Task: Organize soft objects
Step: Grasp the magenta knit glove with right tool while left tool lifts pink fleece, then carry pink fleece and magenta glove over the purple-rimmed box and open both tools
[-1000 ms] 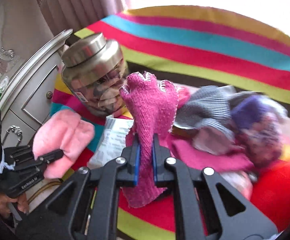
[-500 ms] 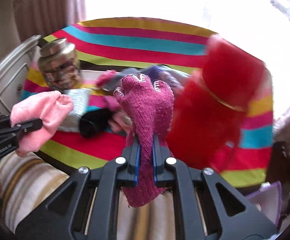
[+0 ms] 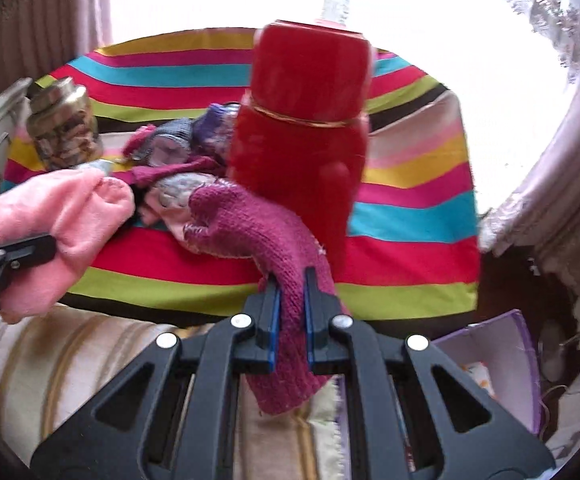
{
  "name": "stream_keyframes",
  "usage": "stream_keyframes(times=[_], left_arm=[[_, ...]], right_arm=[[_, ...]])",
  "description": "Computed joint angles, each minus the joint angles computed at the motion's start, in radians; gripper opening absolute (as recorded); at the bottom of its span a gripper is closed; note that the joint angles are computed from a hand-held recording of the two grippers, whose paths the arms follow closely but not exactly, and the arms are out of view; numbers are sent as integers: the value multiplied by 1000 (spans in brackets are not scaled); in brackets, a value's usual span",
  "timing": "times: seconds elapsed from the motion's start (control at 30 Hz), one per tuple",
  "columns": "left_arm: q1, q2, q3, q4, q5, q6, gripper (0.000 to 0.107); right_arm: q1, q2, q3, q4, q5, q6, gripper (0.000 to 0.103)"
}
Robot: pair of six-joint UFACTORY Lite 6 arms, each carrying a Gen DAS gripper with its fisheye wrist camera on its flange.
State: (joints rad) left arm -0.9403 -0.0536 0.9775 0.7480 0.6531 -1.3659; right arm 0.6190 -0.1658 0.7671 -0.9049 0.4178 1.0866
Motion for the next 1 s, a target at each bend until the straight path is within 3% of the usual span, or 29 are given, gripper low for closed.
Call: stream_keyframes(times=[0.23,0.57,1.0], left_arm=[[-87,175,173,-44,1,54,12],[-154,495,558,-209,-9,296,12],[-198,933,1183,-411,148,603,12]], right_arm=[[-94,-123,-134,-17,9,-1,12],[-402,-334,-328,117,-18,-274,12],[-867,-373,-420,308,-166,-713,12]])
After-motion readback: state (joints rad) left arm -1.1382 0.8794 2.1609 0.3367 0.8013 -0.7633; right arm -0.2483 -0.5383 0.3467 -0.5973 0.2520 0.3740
